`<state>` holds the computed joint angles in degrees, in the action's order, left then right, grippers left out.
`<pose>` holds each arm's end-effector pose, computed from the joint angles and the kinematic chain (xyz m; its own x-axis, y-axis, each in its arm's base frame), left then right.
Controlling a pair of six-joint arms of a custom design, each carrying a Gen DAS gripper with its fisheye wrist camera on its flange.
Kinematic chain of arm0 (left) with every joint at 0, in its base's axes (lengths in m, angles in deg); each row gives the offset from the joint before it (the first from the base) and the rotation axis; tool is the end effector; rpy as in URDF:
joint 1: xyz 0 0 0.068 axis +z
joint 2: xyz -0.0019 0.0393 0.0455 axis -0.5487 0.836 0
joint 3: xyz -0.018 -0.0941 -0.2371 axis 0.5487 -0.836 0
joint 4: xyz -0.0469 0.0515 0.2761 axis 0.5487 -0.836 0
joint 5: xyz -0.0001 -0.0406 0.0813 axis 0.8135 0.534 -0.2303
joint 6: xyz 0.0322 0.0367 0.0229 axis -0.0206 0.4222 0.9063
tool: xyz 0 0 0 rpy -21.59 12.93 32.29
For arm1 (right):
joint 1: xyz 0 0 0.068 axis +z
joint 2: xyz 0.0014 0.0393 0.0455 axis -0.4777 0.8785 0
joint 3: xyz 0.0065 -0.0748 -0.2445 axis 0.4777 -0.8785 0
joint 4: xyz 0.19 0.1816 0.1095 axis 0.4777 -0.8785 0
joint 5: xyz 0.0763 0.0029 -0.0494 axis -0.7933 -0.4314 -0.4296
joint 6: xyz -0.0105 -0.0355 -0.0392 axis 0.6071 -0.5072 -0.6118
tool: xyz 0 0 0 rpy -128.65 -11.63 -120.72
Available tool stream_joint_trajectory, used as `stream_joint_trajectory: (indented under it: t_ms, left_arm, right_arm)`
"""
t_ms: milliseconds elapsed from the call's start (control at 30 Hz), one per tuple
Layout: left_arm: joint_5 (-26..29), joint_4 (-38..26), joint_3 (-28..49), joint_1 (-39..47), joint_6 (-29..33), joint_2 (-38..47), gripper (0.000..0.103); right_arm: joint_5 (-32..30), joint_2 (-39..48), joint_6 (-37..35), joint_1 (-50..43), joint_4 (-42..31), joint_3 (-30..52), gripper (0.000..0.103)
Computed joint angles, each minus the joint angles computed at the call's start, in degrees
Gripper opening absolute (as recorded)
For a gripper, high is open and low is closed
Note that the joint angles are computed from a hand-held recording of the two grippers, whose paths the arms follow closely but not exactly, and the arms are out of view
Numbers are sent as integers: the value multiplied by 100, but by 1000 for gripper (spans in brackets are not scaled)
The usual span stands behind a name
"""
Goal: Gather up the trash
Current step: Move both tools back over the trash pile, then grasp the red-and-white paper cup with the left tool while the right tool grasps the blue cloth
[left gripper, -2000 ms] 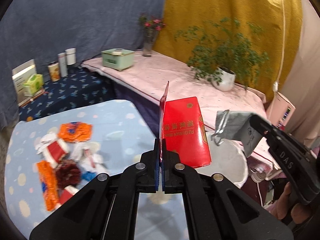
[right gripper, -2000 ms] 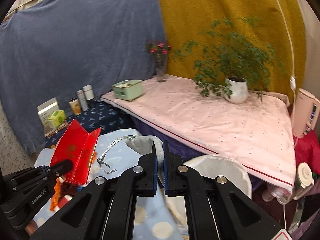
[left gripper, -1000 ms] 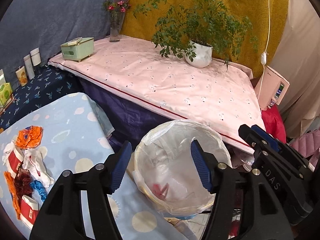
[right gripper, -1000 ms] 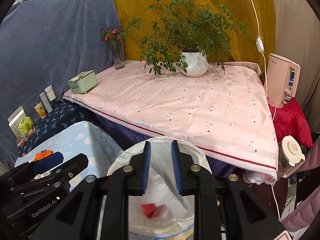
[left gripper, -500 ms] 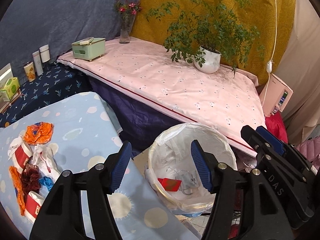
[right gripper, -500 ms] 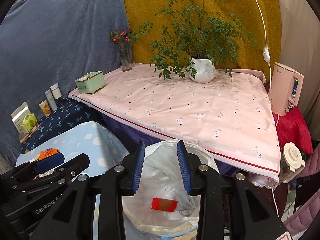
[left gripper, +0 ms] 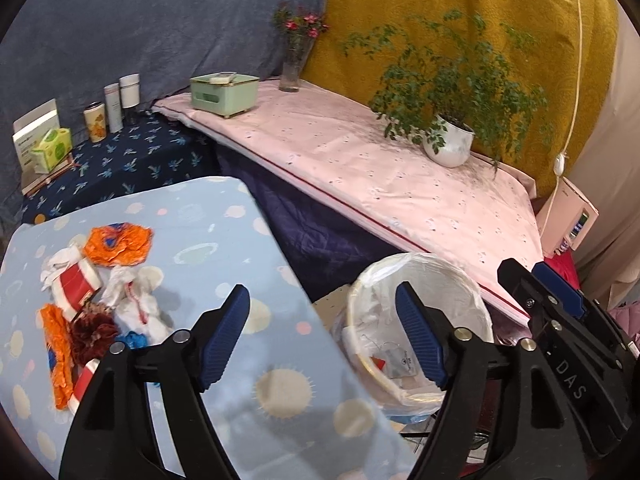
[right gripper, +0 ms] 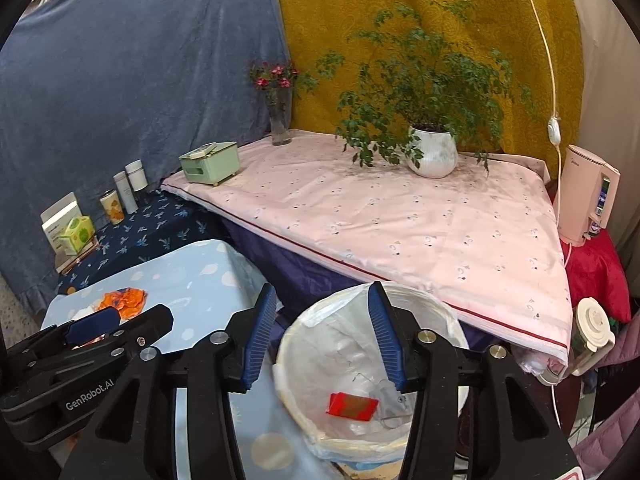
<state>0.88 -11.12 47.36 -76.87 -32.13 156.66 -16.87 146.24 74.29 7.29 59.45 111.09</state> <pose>0.2469 -0.2178 0.2025 -0.6723 -0.0676 -0.7372 0.1135 0.9747 -0.1928 0.2210 0.1372 0.2093 -0.5538 0.0767 -0.8291 0.0646 0.9967 0.0490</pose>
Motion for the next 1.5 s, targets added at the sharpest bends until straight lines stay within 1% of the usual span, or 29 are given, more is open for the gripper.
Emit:
stream_joint_trajectory:
  t_ms: [167,267,500,667,733,867,1000,1067,1133,1200,1300,1333,1367,1400,1433,1467,1500]
  left_arm:
    - [-26,-64,-710,310,-63,-686,80]
    - [-20,-154,-1159,547,-127,-1122,84]
    - [332,-459,-2431,1424,-223,-2403,84]
    - [805,-734,-3317,2329,-189,-3289,84]
    - [1125,-783,-3634,2760,-116,-3553,84]
    - [1825,-648,-4116,3497,-18,-3724,82]
    - [2325,-291,-4405,3861,9,-3568,77]
    - [2489,42,-4437,3933,-32,-3233,72]
    - [2661,348,-4426,4005,-75,-2905,69]
    - [2741,538,-4357,4043,-109,-2641,65]
    - [2838,756,-4301,4026,-142,-2425,56]
    - [2865,826,-4267,4018,-142,-2330,45]
    - [2906,876,-4235,4021,-120,-2236,33]
    - [2989,913,-4201,4043,-70,-2143,25]
    - [3057,979,-4180,4052,-46,-2052,12]
    - [3089,969,-4173,4058,-24,-2045,7]
    - [3086,947,-4191,4062,-4,-2102,6]
  right_arm:
    - [188,463,221,588,39,251,54]
    - [232,804,361,905,75,422,54]
    - [281,1598,681,1567,253,765,55]
    - [233,2337,856,2004,419,1077,55]
    - [175,2580,929,2112,490,1165,55]
    - [66,3113,1062,2352,556,1413,55]
    - [-34,3407,1129,2480,592,1517,55]
    - [-73,3535,1181,2534,583,1576,55]
    - [-93,3642,1197,2552,582,1634,55]
    - [-115,3724,1222,2569,572,1672,55]
    - [-144,3826,1268,2587,561,1710,55]
    - [-167,3862,1273,2581,564,1723,55]
    - [-189,3905,1266,2567,570,1746,55]
    - [-209,3941,1270,2566,577,1761,55]
    - [-235,3985,1259,2556,583,1794,55]
    - [-261,4041,1250,2552,587,1837,55]
    - [-300,4088,1228,2535,595,1874,55]
